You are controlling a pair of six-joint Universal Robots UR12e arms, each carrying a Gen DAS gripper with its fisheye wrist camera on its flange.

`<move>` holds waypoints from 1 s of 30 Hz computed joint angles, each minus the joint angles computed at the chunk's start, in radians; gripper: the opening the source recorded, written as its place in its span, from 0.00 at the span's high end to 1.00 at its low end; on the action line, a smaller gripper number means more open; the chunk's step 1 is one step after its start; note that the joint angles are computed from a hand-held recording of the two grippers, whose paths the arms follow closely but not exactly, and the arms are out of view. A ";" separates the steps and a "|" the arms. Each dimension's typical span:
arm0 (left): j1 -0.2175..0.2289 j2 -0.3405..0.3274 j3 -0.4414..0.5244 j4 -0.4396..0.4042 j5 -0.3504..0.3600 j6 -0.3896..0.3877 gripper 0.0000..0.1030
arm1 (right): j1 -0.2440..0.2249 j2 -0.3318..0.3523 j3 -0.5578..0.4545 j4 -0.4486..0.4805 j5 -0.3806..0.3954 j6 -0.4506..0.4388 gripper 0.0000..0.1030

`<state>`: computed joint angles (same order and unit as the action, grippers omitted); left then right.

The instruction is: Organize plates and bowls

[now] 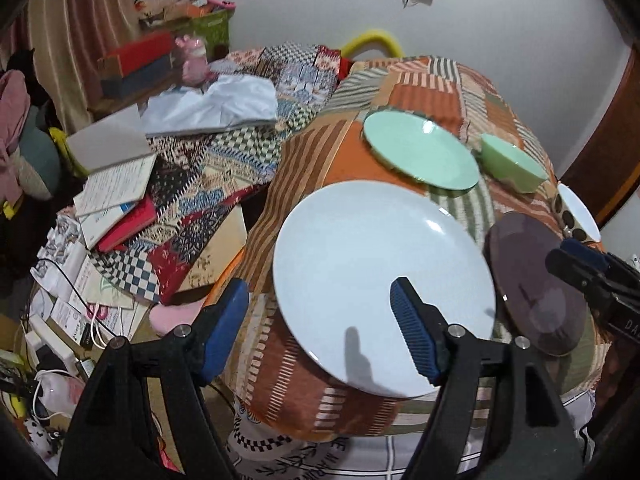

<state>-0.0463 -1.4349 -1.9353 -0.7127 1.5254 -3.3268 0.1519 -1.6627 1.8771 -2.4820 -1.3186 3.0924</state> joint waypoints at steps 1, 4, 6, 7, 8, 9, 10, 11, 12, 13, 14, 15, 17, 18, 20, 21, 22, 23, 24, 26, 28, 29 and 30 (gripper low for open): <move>0.002 -0.002 -0.001 -0.003 -0.003 0.000 0.29 | 0.003 0.009 -0.008 0.010 0.004 -0.007 0.37; 0.011 -0.011 -0.004 -0.013 -0.023 0.008 0.29 | 0.008 0.038 -0.035 0.044 0.025 -0.027 0.37; 0.016 -0.015 -0.004 -0.023 -0.034 0.010 0.32 | 0.012 0.057 -0.053 0.065 0.035 -0.046 0.37; 0.019 -0.018 -0.004 -0.027 -0.042 0.012 0.33 | 0.015 0.065 -0.063 0.079 0.037 -0.062 0.37; 0.020 -0.020 -0.004 -0.031 -0.046 0.013 0.36 | 0.017 0.071 -0.068 0.089 0.035 -0.073 0.37; 0.021 -0.022 -0.003 -0.037 -0.050 0.014 0.39 | 0.021 0.081 -0.079 0.100 0.030 -0.086 0.40; 0.025 -0.023 -0.004 -0.039 -0.060 0.014 0.42 | 0.025 0.092 -0.088 0.111 0.027 -0.099 0.46; 0.027 -0.024 -0.004 -0.044 -0.066 0.013 0.44 | 0.028 0.101 -0.099 0.130 0.025 -0.112 0.49; 0.029 -0.025 -0.004 -0.047 -0.071 0.011 0.48 | 0.030 0.109 -0.109 0.150 0.026 -0.122 0.55; 0.031 -0.026 -0.005 -0.048 -0.078 0.010 0.50 | 0.031 0.117 -0.118 0.171 0.029 -0.130 0.59; 0.033 -0.028 -0.005 -0.051 -0.084 0.009 0.53 | 0.032 0.125 -0.125 0.189 0.029 -0.136 0.61; 0.037 -0.028 -0.006 -0.053 -0.092 0.008 0.56 | 0.033 0.129 -0.130 0.197 0.024 -0.137 0.64; 0.043 -0.027 -0.009 -0.050 -0.112 0.008 0.60 | 0.035 0.136 -0.135 0.206 0.015 -0.139 0.64; 0.046 -0.027 -0.010 -0.050 -0.120 0.009 0.63 | 0.036 0.138 -0.137 0.211 0.011 -0.141 0.64; 0.049 -0.029 -0.010 -0.051 -0.129 0.010 0.66 | 0.038 0.143 -0.142 0.220 0.001 -0.140 0.65; 0.049 -0.030 -0.011 -0.051 -0.132 0.012 0.67 | 0.038 0.147 -0.147 0.229 0.001 -0.141 0.67; 0.049 -0.030 -0.011 -0.050 -0.131 0.012 0.67 | 0.037 0.150 -0.151 0.245 0.007 -0.142 0.69; 0.048 -0.031 -0.011 -0.048 -0.129 0.012 0.68 | 0.035 0.154 -0.156 0.259 0.016 -0.143 0.69; 0.049 -0.030 -0.012 -0.047 -0.130 0.014 0.68 | 0.035 0.158 -0.162 0.268 0.015 -0.143 0.69; 0.049 -0.029 -0.013 -0.043 -0.133 0.021 0.68 | 0.037 0.161 -0.164 0.273 0.014 -0.140 0.69; 0.051 -0.030 -0.011 -0.046 -0.135 0.026 0.68 | 0.037 0.159 -0.163 0.272 0.012 -0.132 0.69; 0.051 -0.031 -0.009 -0.048 -0.132 0.029 0.68 | 0.037 0.159 -0.163 0.272 0.010 -0.127 0.69; 0.050 -0.033 -0.007 -0.050 -0.128 0.031 0.68 | 0.038 0.159 -0.164 0.273 0.008 -0.123 0.69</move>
